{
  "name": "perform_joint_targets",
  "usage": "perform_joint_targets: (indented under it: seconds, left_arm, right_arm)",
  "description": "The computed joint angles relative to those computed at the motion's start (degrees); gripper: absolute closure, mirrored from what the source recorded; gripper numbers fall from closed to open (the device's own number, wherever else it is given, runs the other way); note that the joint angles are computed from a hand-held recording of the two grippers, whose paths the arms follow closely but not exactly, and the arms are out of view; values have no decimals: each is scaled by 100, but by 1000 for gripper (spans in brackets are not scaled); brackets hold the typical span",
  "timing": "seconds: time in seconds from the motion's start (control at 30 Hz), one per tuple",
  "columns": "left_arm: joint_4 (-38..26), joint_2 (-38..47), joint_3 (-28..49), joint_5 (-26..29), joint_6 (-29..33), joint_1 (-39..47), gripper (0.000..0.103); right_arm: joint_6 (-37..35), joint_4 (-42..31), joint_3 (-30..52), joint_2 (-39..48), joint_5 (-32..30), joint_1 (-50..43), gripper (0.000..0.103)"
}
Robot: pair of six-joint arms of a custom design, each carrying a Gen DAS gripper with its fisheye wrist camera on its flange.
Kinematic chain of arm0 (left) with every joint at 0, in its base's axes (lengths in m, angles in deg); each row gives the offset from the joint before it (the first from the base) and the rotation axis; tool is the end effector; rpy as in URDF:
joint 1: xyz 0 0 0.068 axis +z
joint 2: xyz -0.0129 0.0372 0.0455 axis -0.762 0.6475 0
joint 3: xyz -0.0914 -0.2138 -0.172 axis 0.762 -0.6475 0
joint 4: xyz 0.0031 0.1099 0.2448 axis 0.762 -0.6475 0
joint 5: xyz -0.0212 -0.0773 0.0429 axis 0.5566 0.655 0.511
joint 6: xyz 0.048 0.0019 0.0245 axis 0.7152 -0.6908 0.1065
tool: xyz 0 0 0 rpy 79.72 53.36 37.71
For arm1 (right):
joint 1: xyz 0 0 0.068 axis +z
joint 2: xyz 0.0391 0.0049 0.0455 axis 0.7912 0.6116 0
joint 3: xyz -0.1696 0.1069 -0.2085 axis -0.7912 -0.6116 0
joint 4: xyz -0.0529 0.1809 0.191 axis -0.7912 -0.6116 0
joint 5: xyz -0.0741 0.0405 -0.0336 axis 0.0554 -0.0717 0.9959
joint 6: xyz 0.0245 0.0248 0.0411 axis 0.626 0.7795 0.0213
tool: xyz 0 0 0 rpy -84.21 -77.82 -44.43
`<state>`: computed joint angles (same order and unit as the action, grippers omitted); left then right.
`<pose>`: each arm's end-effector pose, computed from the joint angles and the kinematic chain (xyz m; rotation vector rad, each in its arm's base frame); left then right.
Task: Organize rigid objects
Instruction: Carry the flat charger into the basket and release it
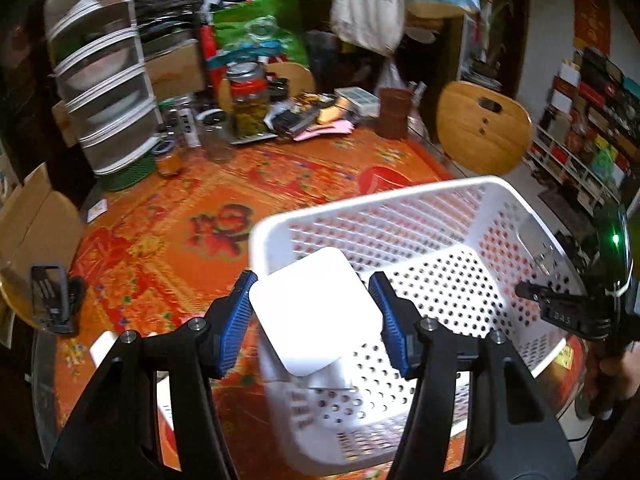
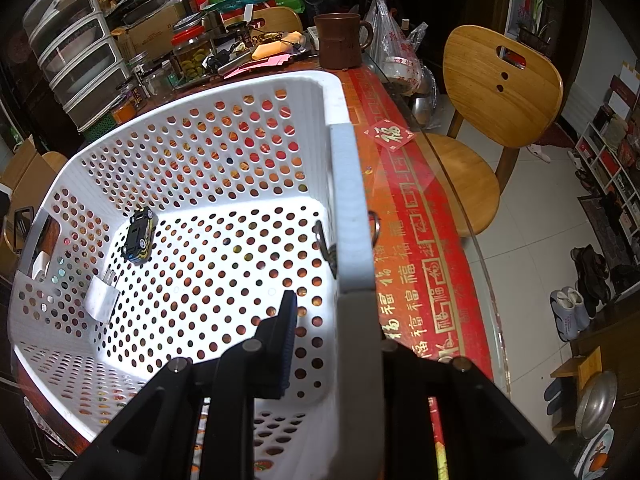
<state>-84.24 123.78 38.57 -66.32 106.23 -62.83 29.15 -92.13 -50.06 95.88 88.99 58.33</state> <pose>0.3122 -0.0835 0.2475 0.8375 2.2422 -0.2818 0.1332 0.0064 0.1651 0.7509 2.5207 -0.0450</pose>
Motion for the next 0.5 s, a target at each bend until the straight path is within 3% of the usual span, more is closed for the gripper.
perform_joint_targets:
  seconds: [0.33,0.5]
  left_arm:
    - [238,475,-262,-699,-267,-999,48]
    - [273,821,-114,-702,-306,-994,48]
  right_arm:
    - [54,32,5,37,-3,34,81]
    - [51,46,0,50,-5,43,81]
